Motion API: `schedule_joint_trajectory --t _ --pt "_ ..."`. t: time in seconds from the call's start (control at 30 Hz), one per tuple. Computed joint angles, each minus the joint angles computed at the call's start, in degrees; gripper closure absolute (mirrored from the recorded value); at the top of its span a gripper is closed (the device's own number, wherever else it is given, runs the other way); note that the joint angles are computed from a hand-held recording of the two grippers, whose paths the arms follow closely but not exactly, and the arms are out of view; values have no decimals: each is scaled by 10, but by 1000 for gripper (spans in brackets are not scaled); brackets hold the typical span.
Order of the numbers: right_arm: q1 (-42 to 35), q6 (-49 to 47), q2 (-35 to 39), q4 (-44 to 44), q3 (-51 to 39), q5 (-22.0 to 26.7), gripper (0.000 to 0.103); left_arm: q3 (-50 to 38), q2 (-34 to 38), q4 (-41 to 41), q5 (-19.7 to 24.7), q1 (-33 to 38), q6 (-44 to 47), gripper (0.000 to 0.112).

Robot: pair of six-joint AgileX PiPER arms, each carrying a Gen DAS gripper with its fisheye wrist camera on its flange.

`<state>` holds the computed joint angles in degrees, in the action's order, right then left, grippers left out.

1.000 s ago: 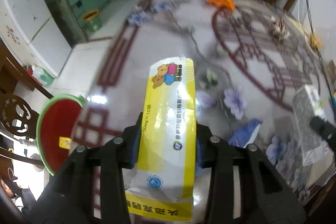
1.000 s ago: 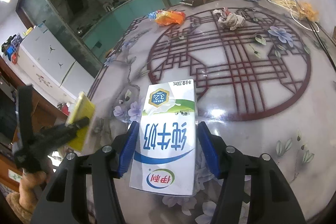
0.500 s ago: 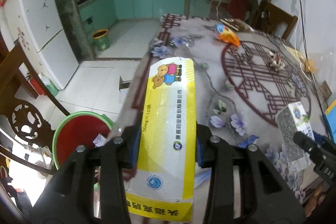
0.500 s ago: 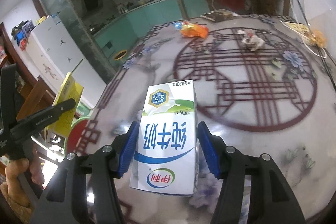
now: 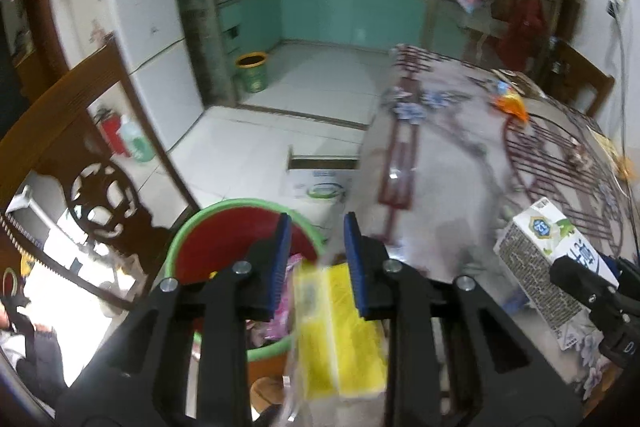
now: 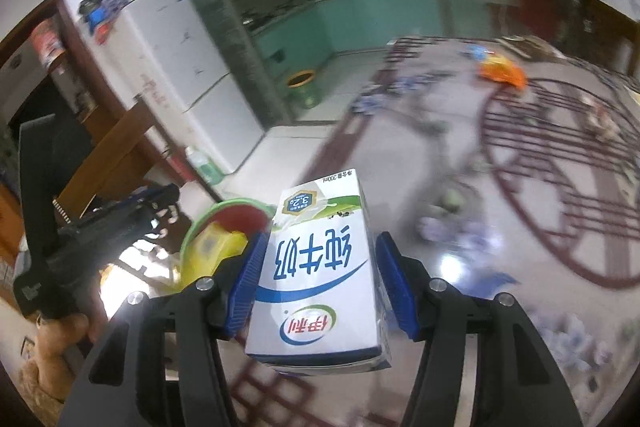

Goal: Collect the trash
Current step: 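Open the left gripper over the bucket while the right releases the milk carton into it, then grasp the crumpled paper wad with the right gripper while the left grasps the orange chip bag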

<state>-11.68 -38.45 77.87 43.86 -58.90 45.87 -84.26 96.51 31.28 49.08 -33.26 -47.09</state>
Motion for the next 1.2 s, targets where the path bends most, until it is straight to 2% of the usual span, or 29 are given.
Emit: schedule_joint_trajectory --t 0.13,0.33,0.53,0.6,0.63,0.67,0.77,0.9,1.13,1.2 --pt "86 37 52 -7 -33 -31 48 44 -26 -21 -14 54 3 92" --pt "190 111 186 -39 -147 -29 48 99 -69 -80 -52 147 8 92" --pt "263 183 302 -87 -255 -21 48 105 -76 -95 -57 167 15 92" --pt "273 188 325 -87 -275 -16 45 106 -77 -93 -59 170 14 92" --pt "277 190 336 -84 -286 -15 39 103 -76 -92 -58 170 13 92" --pt "279 194 340 -85 -289 -18 30 102 -74 -92 -57 169 11 92" --pt "271 188 325 -71 -269 -40 30 97 -69 -89 -55 165 13 91" --pt "235 158 279 -59 -220 -51 31 86 -64 -76 -52 148 3 78" --pt "98 61 171 -28 -110 -31 30 44 -46 -36 -35 85 -24 67" --pt "59 34 149 -30 -87 -24 30 21 -34 -31 -26 64 -28 60"
